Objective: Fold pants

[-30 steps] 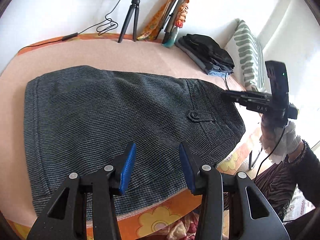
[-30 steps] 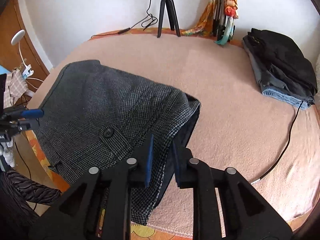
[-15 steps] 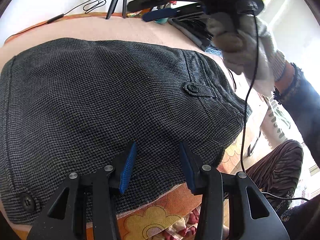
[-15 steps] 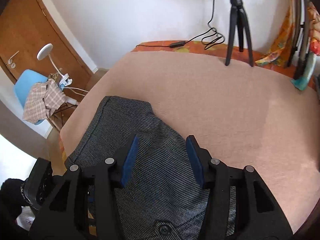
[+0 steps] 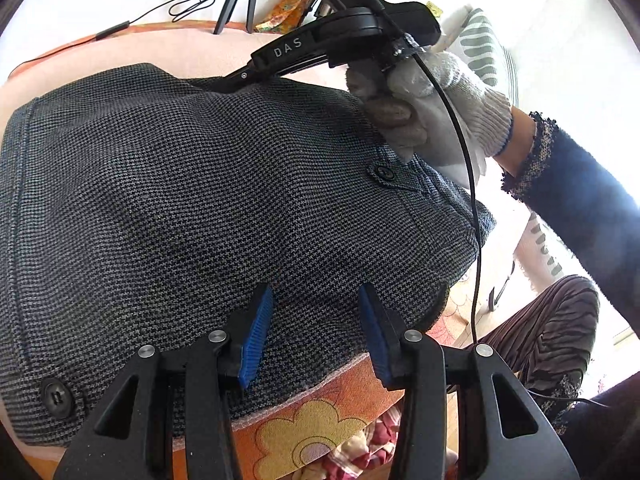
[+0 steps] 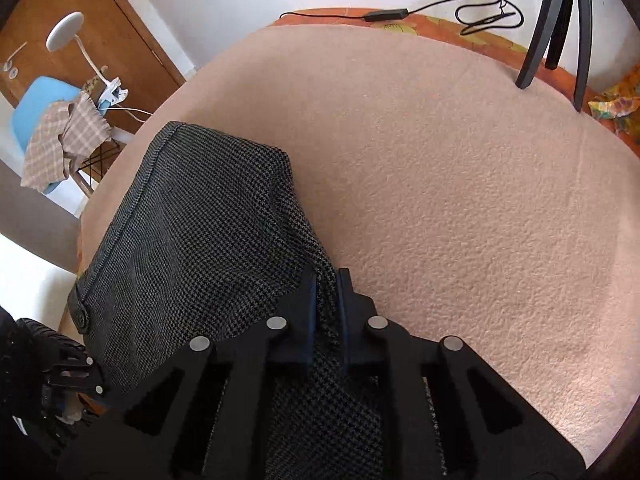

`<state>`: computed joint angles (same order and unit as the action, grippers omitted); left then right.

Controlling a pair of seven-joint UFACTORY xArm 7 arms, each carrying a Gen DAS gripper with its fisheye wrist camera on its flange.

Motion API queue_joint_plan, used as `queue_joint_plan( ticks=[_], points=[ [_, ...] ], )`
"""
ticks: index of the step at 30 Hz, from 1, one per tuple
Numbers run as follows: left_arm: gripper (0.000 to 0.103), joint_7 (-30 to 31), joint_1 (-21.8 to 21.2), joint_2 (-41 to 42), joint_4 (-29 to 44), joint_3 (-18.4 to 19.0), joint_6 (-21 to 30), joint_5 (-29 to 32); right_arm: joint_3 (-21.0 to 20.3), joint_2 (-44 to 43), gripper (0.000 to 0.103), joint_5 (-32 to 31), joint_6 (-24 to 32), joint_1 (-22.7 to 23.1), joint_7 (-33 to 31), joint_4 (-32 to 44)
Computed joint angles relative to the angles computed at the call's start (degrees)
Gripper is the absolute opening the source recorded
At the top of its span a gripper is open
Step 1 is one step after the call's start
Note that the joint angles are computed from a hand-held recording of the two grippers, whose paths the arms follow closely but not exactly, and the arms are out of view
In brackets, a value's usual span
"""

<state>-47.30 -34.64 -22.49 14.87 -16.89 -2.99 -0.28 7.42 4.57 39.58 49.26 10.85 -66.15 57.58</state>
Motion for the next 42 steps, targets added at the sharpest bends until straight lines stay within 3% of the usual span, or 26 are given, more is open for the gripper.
queue_joint_plan(
  ticks=[4,6,9,12,17,21,25,29,32,38,40,42],
  points=[
    [0.043,-1.2,0.7,-0.9,-0.2,-1.2,0.6,-0.2,-0.3,-2.2,0.006,3.2,-6.3,0.3,-0.7,-2.2],
    [0.043,-2.3,1.1,-2.1,-0.5,-1.8,1.1,-0.4,-0.2,-1.3,0.006,1.0,-6.6,0.7,2.0,-1.5],
    [0.043,-3.6,1.0,-5.5,-1.4,-1.7,2.7,-0.6,0.6,-1.8,0.01,-3.0,-11.8,2.1,5.6,-3.3],
    [0.043,-6.1,3.3,-10.3,-2.4,-4.1,4.9,0.1,-0.3,-3.7,0.019,-0.5,-9.6,1.3,7.0,-3.3],
    [0.043,-8.6,6.0,-17.4,-3.5,-5.1,8.0,1.9,-5.0,-12.6,0.048,5.9,-5.6,-1.3,4.7,-7.6],
    [0.044,-10.2,10.7,-17.2,-0.5,-8.9,10.9,5.2,-9.9,-20.6,0.05,4.4,-4.3,-4.2,5.7,-13.4],
    [0.044,-11.8,15.1,-12.7,2.7,-11.5,9.2,8.3,-14.6,-26.3,0.056,1.0,-2.6,-7.6,7.3,-18.5],
    [0.044,-11.1,15.8,-7.7,5.8,-11.9,7.7,10.2,-18.7,-26.3,0.056,-2.0,0.1,-10.8,8.3,-19.7],
    [0.044,-13.0,20.6,-4.3,9.7,-18.4,9.6,14.3,-20.6,-25.0,0.056,-1.1,3.8,-13.1,9.4,-20.2],
    [0.044,-16.8,24.4,2.8,14.4,-22.6,11.6,21.8,-23.4,-25.5,0.056,-0.7,12.5,-18.3,7.7,-22.3],
    [0.044,-18.8,25.4,5.1,15.1,-22.9,11.3,23.9,-23.8,-24.5,0.056,0.0,16.3,-19.5,7.3,-22.2],
    [0.044,-20.0,24.1,6.5,14.7,-20.8,9.9,24.0,-22.9,-24.3,0.057,0.2,17.0,-20.6,7.3,-22.9]
  ],
)
